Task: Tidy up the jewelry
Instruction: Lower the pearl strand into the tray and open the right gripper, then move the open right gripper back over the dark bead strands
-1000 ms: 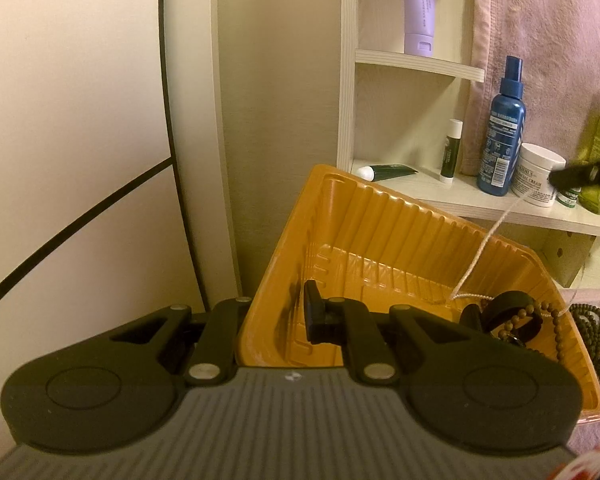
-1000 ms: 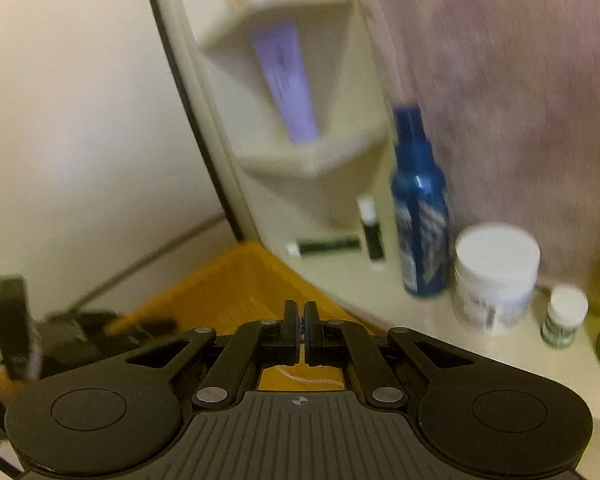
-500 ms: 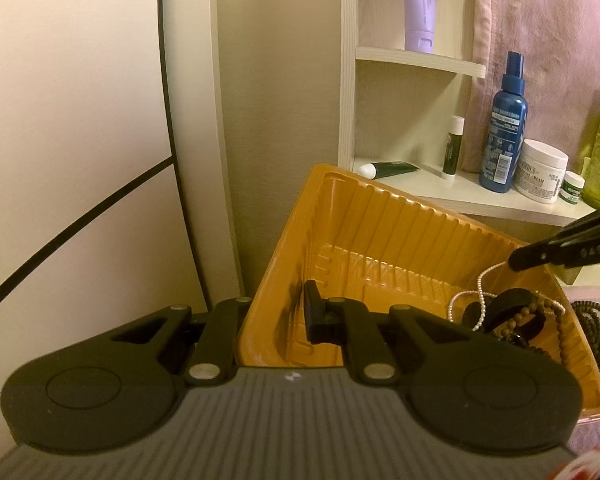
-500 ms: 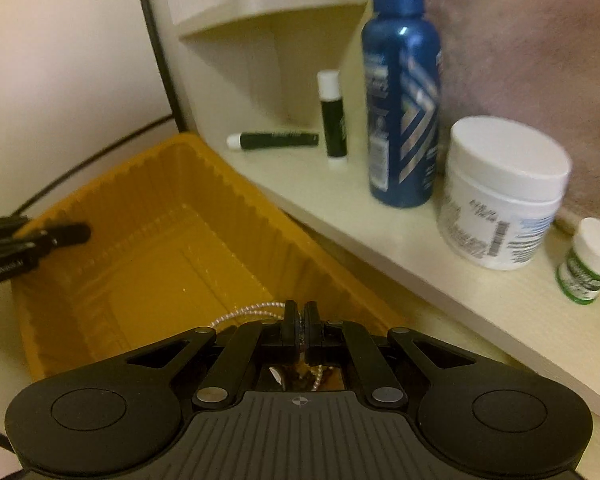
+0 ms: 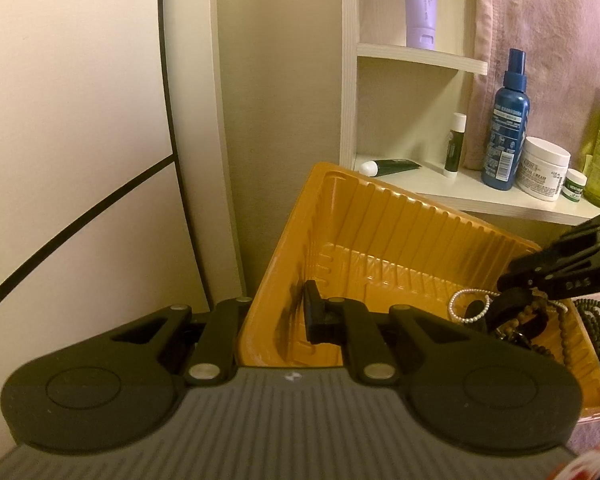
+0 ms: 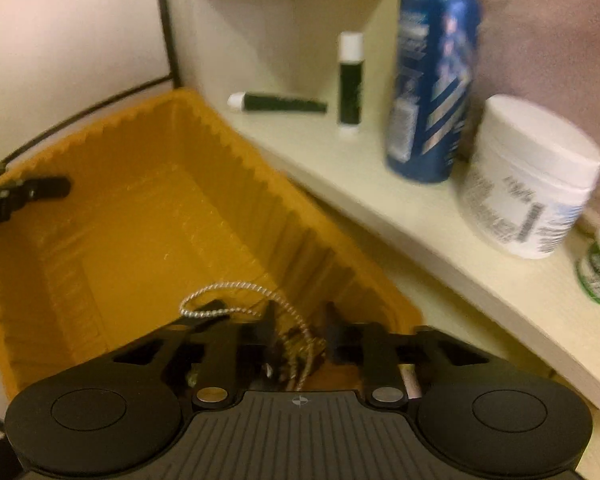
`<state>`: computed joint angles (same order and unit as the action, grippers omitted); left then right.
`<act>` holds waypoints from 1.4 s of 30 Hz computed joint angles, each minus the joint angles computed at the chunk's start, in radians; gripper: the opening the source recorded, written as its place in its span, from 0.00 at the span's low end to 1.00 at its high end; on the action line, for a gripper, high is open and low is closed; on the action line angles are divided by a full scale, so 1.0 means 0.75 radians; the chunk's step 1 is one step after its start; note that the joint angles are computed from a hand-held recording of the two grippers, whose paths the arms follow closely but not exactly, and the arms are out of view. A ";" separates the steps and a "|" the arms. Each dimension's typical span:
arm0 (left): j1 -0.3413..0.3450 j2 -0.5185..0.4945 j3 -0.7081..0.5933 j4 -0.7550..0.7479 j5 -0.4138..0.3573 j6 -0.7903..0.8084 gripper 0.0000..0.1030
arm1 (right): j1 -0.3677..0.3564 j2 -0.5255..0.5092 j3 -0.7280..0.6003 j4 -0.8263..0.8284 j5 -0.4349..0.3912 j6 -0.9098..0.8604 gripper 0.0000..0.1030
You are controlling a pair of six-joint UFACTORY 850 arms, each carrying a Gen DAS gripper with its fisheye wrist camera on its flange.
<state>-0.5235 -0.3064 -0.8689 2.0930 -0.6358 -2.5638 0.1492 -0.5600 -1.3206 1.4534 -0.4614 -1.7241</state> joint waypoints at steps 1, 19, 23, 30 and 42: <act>0.000 -0.001 0.000 -0.001 0.000 0.001 0.11 | -0.009 0.005 0.005 0.028 -0.032 -0.011 0.44; 0.001 0.003 0.005 0.016 -0.004 -0.016 0.11 | -0.192 0.258 0.234 0.461 -0.323 -0.268 0.63; 0.001 0.008 0.011 0.018 -0.005 -0.020 0.11 | -0.262 0.329 0.304 0.524 -0.344 -0.291 0.65; 0.000 0.015 0.015 0.015 -0.007 -0.016 0.11 | -0.358 0.451 0.445 0.594 -0.282 -0.318 0.66; 0.000 0.019 0.015 0.012 -0.004 -0.007 0.11 | -0.375 0.547 0.669 0.484 -0.125 -0.239 0.66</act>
